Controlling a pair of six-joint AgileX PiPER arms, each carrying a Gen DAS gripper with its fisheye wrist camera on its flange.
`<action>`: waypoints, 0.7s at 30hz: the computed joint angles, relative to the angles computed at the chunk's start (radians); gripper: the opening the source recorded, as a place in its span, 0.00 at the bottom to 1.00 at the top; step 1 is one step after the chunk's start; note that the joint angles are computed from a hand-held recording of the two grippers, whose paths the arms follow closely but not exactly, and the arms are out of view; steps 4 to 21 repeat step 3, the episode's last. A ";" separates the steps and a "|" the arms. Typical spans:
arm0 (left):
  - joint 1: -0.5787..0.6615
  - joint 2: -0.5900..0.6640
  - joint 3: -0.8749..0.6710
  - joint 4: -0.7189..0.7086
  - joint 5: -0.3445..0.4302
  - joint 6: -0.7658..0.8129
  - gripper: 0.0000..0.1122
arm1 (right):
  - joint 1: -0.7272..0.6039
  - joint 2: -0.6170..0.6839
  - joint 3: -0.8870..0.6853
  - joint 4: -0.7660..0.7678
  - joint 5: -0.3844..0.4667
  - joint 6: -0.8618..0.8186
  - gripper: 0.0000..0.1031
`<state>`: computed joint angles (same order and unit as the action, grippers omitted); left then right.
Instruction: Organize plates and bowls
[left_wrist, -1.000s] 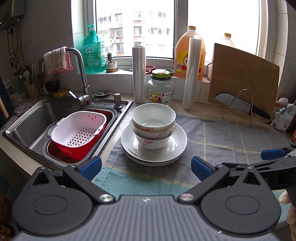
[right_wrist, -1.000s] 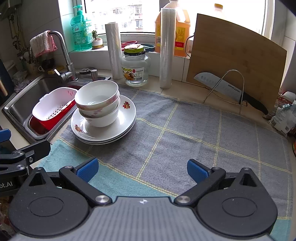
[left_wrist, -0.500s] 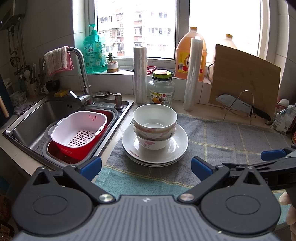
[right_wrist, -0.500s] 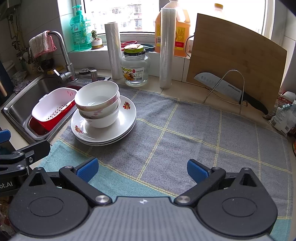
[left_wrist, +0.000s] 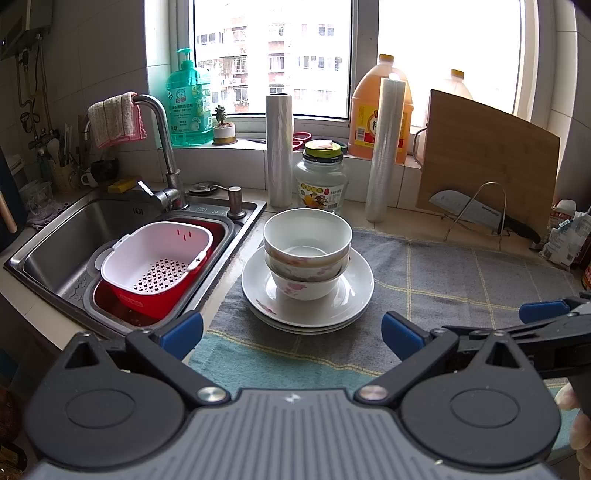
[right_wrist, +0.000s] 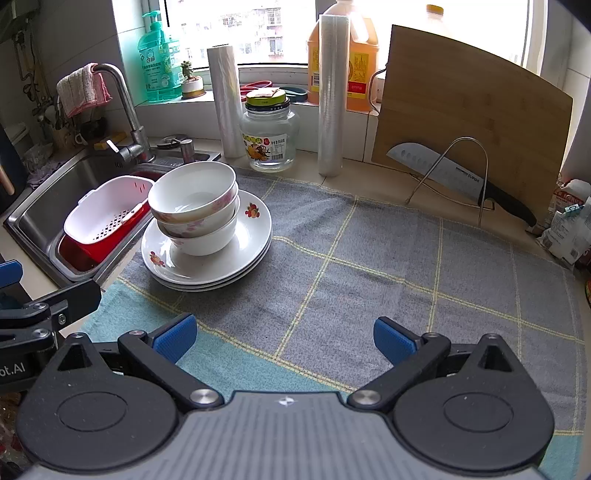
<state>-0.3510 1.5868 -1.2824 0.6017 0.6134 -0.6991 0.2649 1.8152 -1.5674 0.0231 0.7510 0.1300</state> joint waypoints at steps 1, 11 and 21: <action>0.000 0.000 0.000 0.000 0.000 0.000 0.91 | 0.000 0.001 0.000 -0.001 -0.001 0.000 1.00; -0.001 0.001 -0.002 -0.002 0.003 0.001 0.91 | 0.000 0.003 -0.003 -0.002 0.001 0.003 1.00; -0.001 0.001 -0.002 -0.002 0.003 0.001 0.91 | 0.000 0.003 -0.003 -0.002 0.001 0.003 1.00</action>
